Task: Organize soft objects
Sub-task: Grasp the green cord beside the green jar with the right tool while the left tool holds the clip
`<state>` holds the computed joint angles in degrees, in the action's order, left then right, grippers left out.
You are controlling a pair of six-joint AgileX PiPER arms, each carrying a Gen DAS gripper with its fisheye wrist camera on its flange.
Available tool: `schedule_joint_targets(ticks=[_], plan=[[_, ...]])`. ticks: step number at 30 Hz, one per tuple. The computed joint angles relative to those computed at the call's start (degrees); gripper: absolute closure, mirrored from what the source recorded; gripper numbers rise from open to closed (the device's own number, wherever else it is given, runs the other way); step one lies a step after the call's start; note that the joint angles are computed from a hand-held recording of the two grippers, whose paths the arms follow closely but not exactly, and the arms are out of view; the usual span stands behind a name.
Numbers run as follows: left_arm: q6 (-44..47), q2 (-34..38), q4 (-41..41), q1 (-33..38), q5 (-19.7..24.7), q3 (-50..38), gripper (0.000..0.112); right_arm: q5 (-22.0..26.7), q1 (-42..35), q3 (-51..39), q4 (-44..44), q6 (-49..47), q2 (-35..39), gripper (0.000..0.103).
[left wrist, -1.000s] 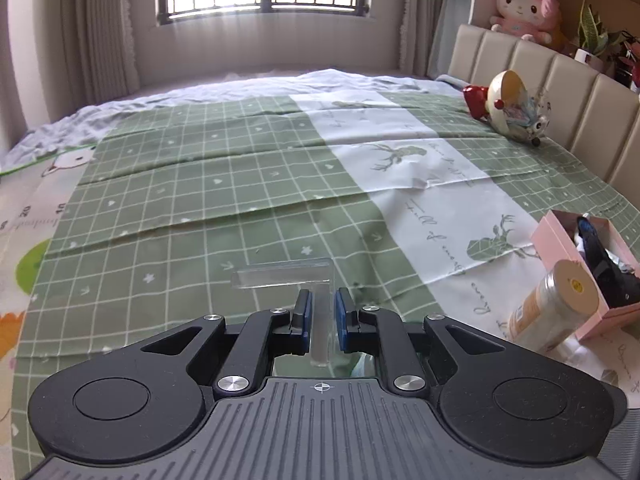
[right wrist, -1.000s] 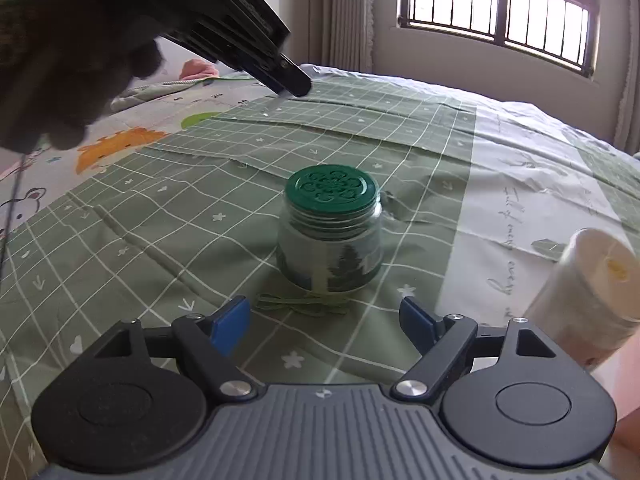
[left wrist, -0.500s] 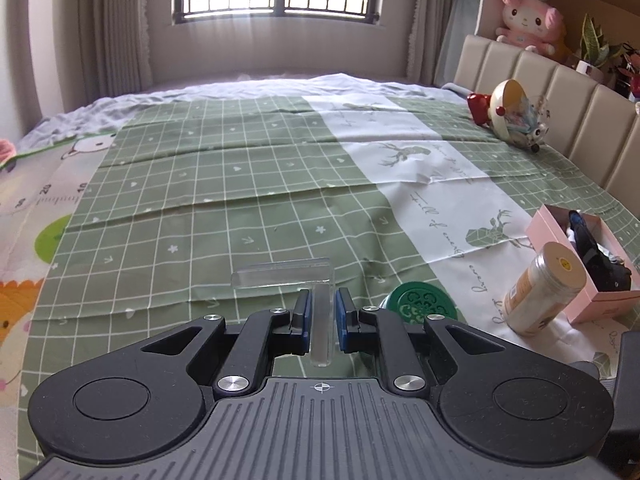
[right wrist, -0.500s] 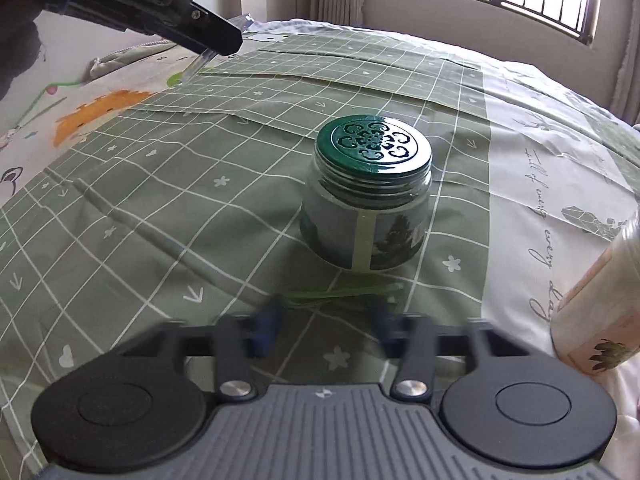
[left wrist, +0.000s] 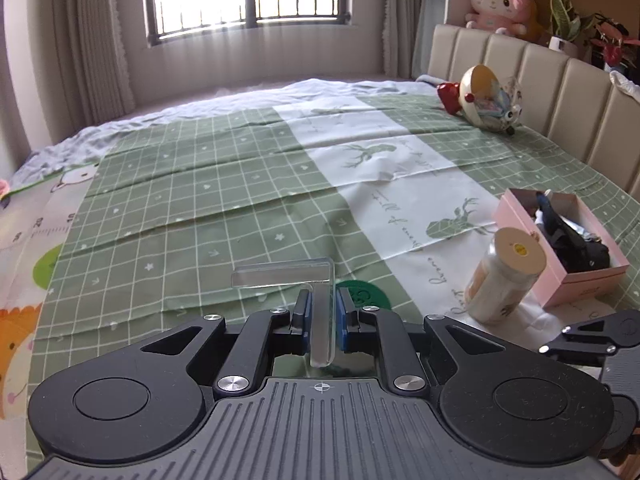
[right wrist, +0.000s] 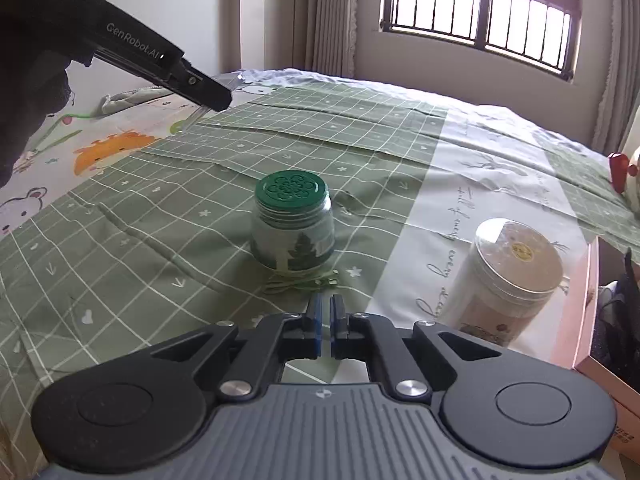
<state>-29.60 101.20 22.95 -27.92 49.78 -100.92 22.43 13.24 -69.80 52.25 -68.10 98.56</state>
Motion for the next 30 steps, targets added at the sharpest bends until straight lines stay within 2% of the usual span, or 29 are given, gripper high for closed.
schedule_joint_targets(ticks=[1,2,4,5,6,8,9,11,15,18,20,22,24,26,30], plan=[[-0.72,-0.38,-0.09,0.94,-1.37,2.01,0.097,-1.18,-0.13,1.47,2.64,-3.8,0.02,0.097],[-1.26,-0.55,-0.72,2.15,-2.71,3.71,0.097,-1.61,-0.17,2.26,4.08,-6.18,0.51,0.09],[-1.64,-0.72,-3.02,5.0,-5.75,7.13,0.097,-1.54,0.0,2.31,4.44,-6.85,1.94,0.065],[-1.36,-0.6,-4.12,6.22,-6.98,8.41,0.097,-1.55,0.37,1.77,5.63,-7.36,3.16,0.044],[-1.1,-0.49,-5.04,7.42,-8.35,9.87,0.097,-1.63,0.69,1.27,8.26,-9.38,4.14,0.038],[-0.32,-0.34,-6.38,9.12,-10.85,12.27,0.097,-1.17,1.83,-1.58,9.93,-10.78,6.81,0.037],[0.53,-0.42,-7.23,9.94,-12.42,13.65,0.097,-0.39,2.48,-3.87,8.49,-9.6,8.5,0.033],[1.9,-0.45,-8.71,11.12,-15.01,15.57,0.097,1.17,4.11,-9.37,2.9,-5.72,12.42,0.03],[5.49,-0.01,-13.13,13.29,-18.87,17.73,0.097,0.01,7.47,-18.17,-10.74,5.61,18.95,0.03],[7.49,1.05,-15.08,14.21,-19.77,17.75,0.097,3.91,6.97,-24.29,-13.72,11.1,22.86,0.02],[7.53,1.5,-15.4,14.45,-19.93,17.62,0.097,7.67,5.75,-26.87,-12.54,11.83,24.17,0.02],[7.11,1.5,-15.16,14.23,-19.81,17.41,0.097,7.68,5.29,-25.76,-11.69,10.68,23.27,0.034],[6.37,1.04,-14.21,13.55,-19.35,17.02,0.097,8.16,4.92,-24.25,-11.63,9.92,21.68,0.068],[5.2,0.29,-12.43,12.32,-18.28,15.96,0.097,8.94,4.47,-22.93,-11.64,9.5,19.98,0.076],[2.21,-0.85,-8.3,9.66,-15.3,12.8,0.097,10.33,2.87,-20.68,-8.09,4.96,17.38,0.076]])
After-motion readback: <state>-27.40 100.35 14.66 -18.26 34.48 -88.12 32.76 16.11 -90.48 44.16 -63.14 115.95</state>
